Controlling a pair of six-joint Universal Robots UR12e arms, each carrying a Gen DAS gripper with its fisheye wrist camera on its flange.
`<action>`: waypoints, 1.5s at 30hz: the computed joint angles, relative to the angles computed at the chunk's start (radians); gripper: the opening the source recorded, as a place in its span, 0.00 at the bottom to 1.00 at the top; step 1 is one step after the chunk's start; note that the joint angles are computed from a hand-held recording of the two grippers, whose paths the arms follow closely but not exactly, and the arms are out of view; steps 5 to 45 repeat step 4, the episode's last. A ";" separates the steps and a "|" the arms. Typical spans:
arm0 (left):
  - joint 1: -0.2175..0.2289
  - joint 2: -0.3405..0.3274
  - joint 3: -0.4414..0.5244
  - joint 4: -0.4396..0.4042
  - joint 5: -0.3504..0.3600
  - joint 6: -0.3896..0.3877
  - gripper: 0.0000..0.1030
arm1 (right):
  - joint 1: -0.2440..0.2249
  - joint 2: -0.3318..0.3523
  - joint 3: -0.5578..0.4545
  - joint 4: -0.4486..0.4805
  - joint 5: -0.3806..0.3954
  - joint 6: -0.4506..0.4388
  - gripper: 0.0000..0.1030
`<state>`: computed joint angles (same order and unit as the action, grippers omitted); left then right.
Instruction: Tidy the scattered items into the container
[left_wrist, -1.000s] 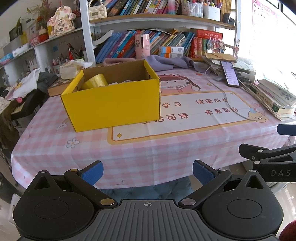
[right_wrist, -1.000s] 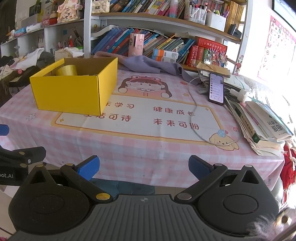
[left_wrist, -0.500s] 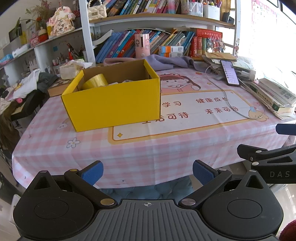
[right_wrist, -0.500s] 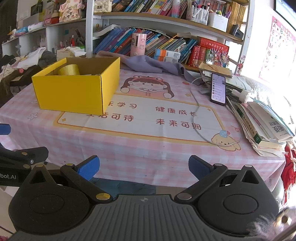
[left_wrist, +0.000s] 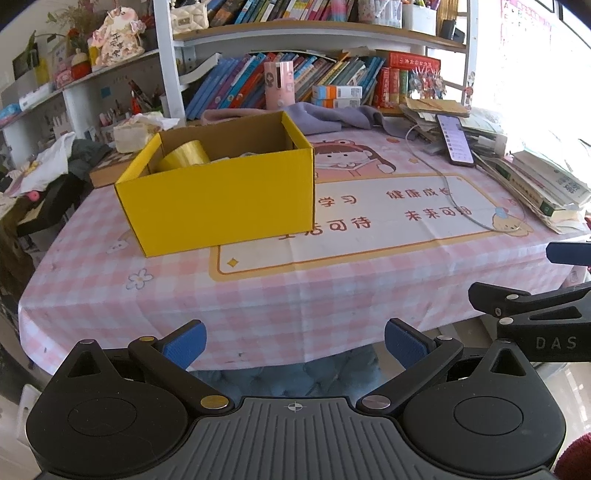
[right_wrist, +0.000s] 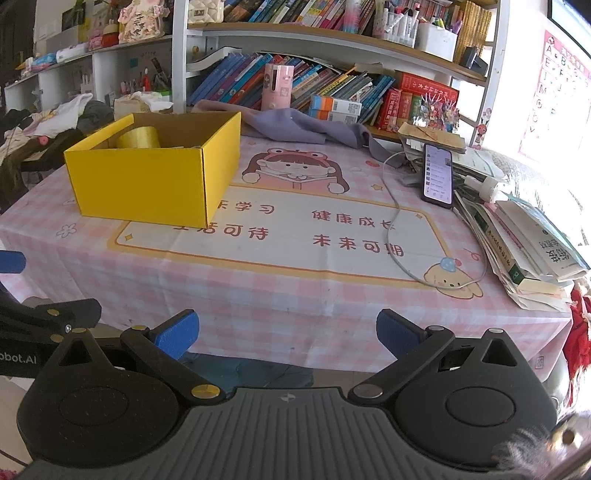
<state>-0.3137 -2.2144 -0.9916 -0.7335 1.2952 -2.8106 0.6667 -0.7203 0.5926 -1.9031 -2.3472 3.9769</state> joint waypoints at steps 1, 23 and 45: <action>0.000 0.001 -0.002 0.002 -0.002 0.003 1.00 | 0.000 0.000 0.001 -0.003 0.001 -0.002 1.00; -0.001 0.002 -0.004 0.006 -0.003 0.007 1.00 | -0.001 -0.001 0.005 -0.008 0.004 -0.002 1.00; -0.001 0.002 -0.004 0.006 -0.003 0.007 1.00 | -0.001 -0.001 0.005 -0.008 0.004 -0.002 1.00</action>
